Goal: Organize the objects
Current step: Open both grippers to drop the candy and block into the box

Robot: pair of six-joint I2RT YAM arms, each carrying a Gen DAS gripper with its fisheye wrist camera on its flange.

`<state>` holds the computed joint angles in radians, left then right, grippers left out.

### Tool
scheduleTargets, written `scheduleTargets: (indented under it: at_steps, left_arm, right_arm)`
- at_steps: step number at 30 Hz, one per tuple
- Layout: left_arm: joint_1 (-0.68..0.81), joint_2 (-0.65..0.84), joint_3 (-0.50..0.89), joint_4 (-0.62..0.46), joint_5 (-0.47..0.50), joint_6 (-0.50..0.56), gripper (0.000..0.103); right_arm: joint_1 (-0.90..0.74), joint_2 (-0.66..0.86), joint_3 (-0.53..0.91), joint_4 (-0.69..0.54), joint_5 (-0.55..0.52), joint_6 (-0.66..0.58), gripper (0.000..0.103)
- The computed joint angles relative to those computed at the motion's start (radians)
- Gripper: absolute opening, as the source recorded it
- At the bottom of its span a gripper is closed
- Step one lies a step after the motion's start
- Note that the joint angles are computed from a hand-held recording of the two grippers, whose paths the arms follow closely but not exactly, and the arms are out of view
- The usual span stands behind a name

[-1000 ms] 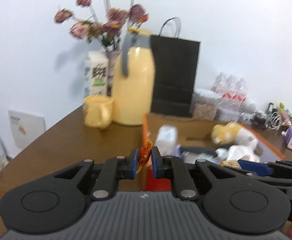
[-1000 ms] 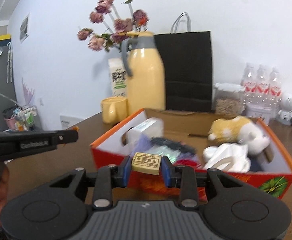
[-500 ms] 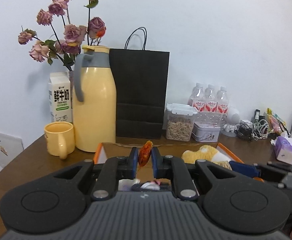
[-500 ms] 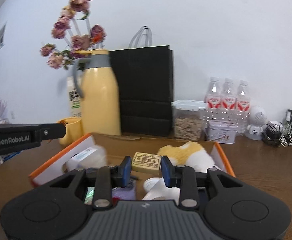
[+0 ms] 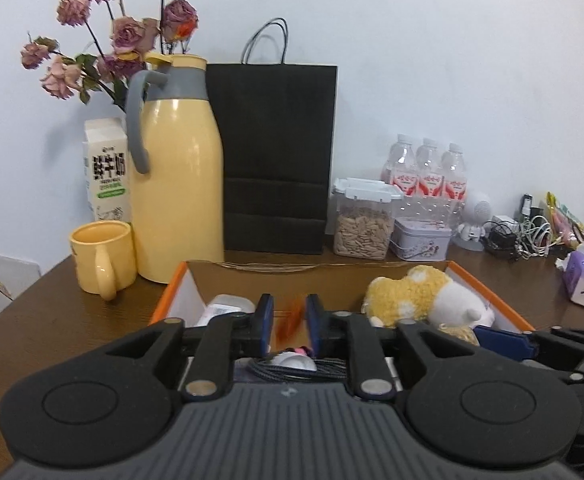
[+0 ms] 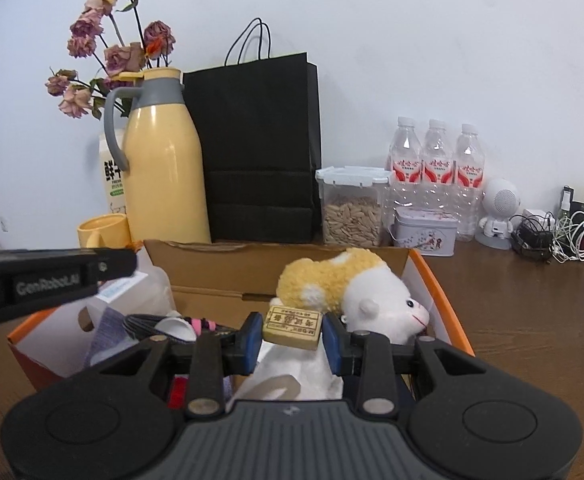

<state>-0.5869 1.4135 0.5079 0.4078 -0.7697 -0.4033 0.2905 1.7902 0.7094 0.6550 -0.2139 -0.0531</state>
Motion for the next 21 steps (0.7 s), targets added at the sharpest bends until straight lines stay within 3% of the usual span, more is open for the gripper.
scheduleTargets:
  at_steps: [1, 3, 4, 5, 7, 18, 21]
  left_arm:
    - [-0.006, -0.006, -0.009, 0.004, -0.02, -0.004, 0.067]
    - [-0.026, -0.013, -0.024, 0.026, -0.09, -0.015, 0.102]
    - [-0.037, -0.02, -0.039, 0.055, -0.124, -0.008, 0.103]
    - [-0.043, -0.029, -0.05, 0.074, -0.144, -0.003, 0.103]
    - [-0.042, -0.048, -0.055, 0.058, -0.147, -0.016, 0.103]
    - [-0.043, -0.079, -0.048, 0.009, -0.139, -0.021, 0.103]
    - [-0.055, -0.113, -0.039, -0.049, -0.144, -0.041, 0.103]
  right_arm:
    - [-0.001, 0.0, -0.005, 0.005, 0.002, -0.001, 0.035]
    - [-0.005, -0.004, -0.016, 0.011, 0.0, -0.003, 0.058]
    - [-0.006, -0.007, -0.026, 0.027, 0.001, -0.002, 0.079]
    - [-0.005, -0.01, -0.037, 0.045, 0.004, -0.002, 0.094]
    - [-0.006, -0.019, -0.058, 0.082, 0.005, 0.004, 0.103]
    - [-0.002, -0.036, -0.069, 0.079, 0.012, 0.003, 0.103]
    - [0.005, -0.073, -0.085, 0.062, 0.021, -0.005, 0.103]
